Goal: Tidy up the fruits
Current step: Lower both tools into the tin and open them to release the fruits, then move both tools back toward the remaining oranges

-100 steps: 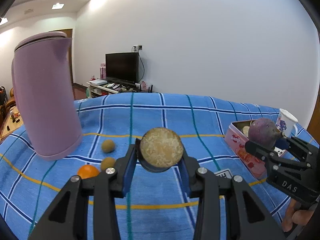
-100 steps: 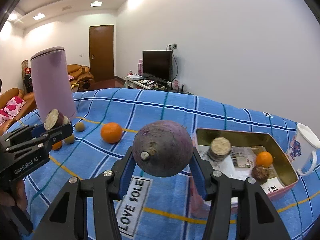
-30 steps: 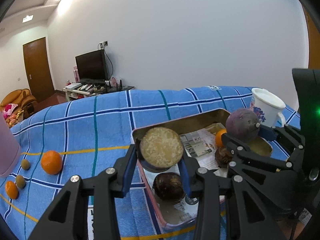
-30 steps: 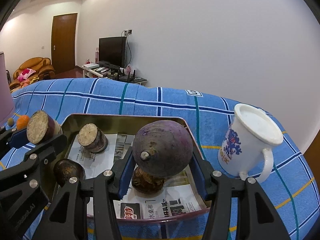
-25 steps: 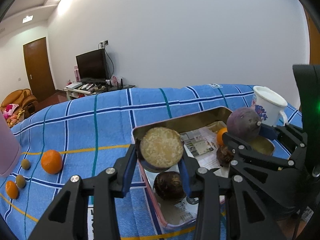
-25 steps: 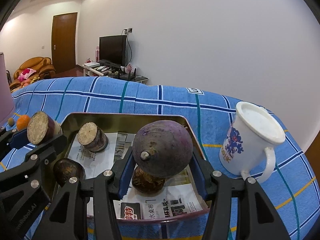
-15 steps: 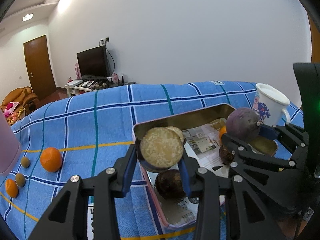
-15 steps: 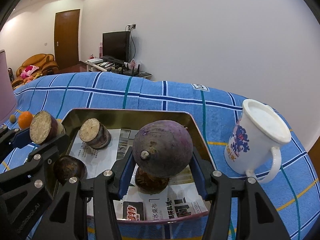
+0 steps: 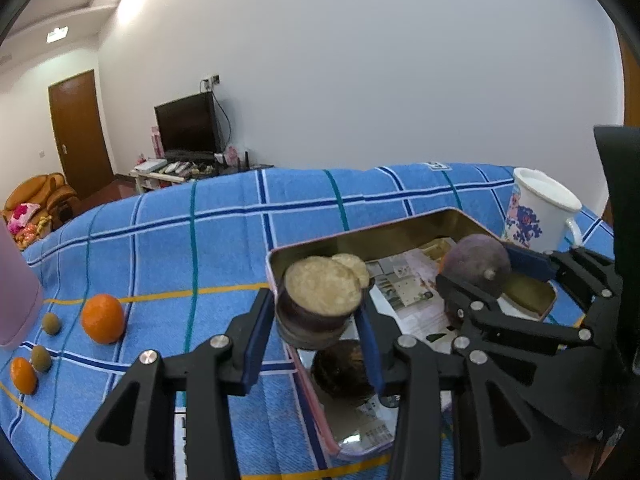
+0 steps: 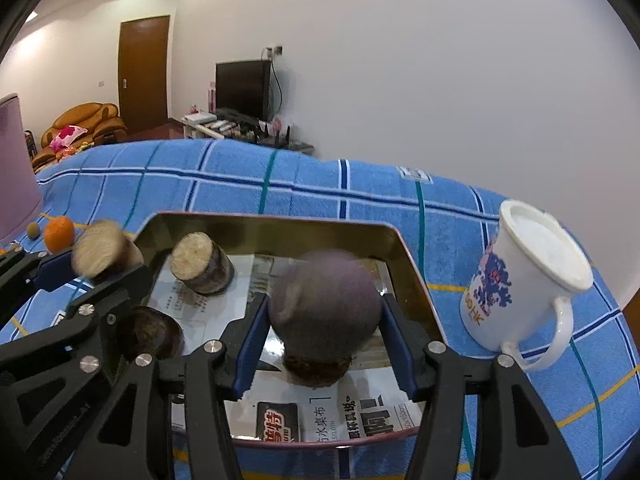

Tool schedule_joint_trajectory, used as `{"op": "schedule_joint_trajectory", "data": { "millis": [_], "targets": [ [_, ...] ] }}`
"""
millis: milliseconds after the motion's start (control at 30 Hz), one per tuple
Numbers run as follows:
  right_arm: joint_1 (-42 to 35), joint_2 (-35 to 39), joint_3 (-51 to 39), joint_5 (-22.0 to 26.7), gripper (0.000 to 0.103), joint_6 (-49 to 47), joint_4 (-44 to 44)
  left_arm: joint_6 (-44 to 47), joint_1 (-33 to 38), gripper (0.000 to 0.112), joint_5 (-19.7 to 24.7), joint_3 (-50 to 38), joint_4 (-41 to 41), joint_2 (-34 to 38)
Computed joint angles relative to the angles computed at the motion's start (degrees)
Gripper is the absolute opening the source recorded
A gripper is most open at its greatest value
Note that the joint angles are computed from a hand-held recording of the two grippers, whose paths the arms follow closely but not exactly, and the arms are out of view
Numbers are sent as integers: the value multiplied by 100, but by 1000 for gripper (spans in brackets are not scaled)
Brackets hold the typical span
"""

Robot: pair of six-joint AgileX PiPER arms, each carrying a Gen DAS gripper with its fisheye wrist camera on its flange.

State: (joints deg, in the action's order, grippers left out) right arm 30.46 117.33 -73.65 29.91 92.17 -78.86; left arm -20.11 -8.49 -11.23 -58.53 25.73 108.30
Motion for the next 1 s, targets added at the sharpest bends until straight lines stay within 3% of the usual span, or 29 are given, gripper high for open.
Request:
{"op": "schedule_joint_trajectory", "data": {
  "millis": [67, 167, 233, 333, 433, 533, 733, 1000],
  "targets": [
    [80, 6, 11, 175, 61, 116, -129, 459, -13, 45, -91, 76, -458, -20],
    [96, -37, 92, 209, 65, 305, -273, 661, 41, 57, -225, 187, -760, -80],
    [121, -75, 155, 273, 68, 480, -379, 588, 139, 75, -454, 325, -798, -142],
    [158, -175, 328, 392, 72, 908, -698, 869, 232, 89, -752, 516, -1212, -239],
    [251, -215, 398, 666, 82, 1161, -905, 1322, 283, 102, -1032, 654, -1789, -299],
    [360, -273, 507, 875, 83, 1412, -1172, 918, 414, 103, -1154, 704, -1482, -329],
    [590, -269, 529, 1192, 83, 1525, -1364, 1046, 441, 103, -1193, 713, -1659, -302],
    [597, -284, 530, 1158, 84, 1597, -1385, 1082, 465, 103, -1248, 747, -1716, -305]
  ]
}}
